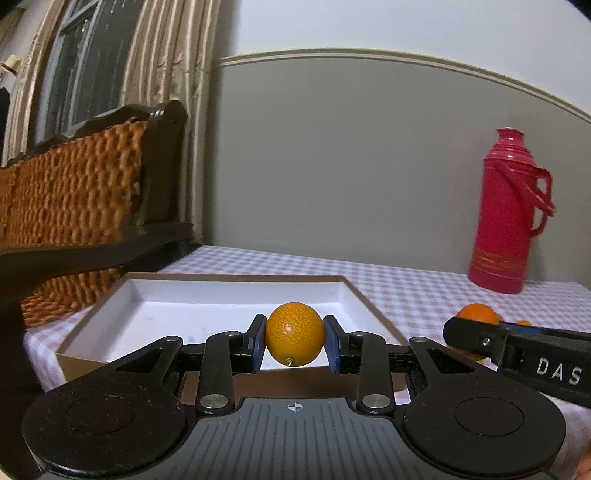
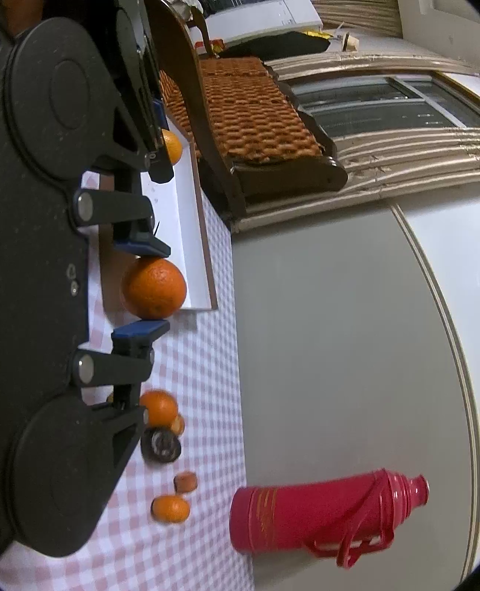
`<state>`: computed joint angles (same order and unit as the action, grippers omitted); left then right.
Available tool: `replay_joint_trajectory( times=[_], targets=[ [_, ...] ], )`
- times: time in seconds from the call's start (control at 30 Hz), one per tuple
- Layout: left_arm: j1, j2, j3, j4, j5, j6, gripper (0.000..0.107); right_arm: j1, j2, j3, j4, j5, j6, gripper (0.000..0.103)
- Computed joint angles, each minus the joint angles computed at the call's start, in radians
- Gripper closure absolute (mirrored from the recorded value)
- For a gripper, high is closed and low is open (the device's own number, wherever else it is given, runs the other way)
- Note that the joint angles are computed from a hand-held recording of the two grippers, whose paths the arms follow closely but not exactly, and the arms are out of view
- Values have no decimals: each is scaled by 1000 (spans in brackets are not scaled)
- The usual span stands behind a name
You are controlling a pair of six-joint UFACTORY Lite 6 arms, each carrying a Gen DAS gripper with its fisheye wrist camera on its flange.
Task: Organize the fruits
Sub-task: 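Carry both held oranges over the white box with both tools, then open both tools to drop the oranges into the white box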
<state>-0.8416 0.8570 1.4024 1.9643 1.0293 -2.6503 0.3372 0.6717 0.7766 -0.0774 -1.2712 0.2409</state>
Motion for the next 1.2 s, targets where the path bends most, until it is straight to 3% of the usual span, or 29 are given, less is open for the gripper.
replay_joint_trajectory(
  times=[0.47,1.2],
  targets=[
    [115,-84,-116,-13,29,-30,74,77,62,216,7,121,-16,75],
    [290,-12,-53,-57,-74,7,74,115,295,603,46,363,-27,75]
  ],
)
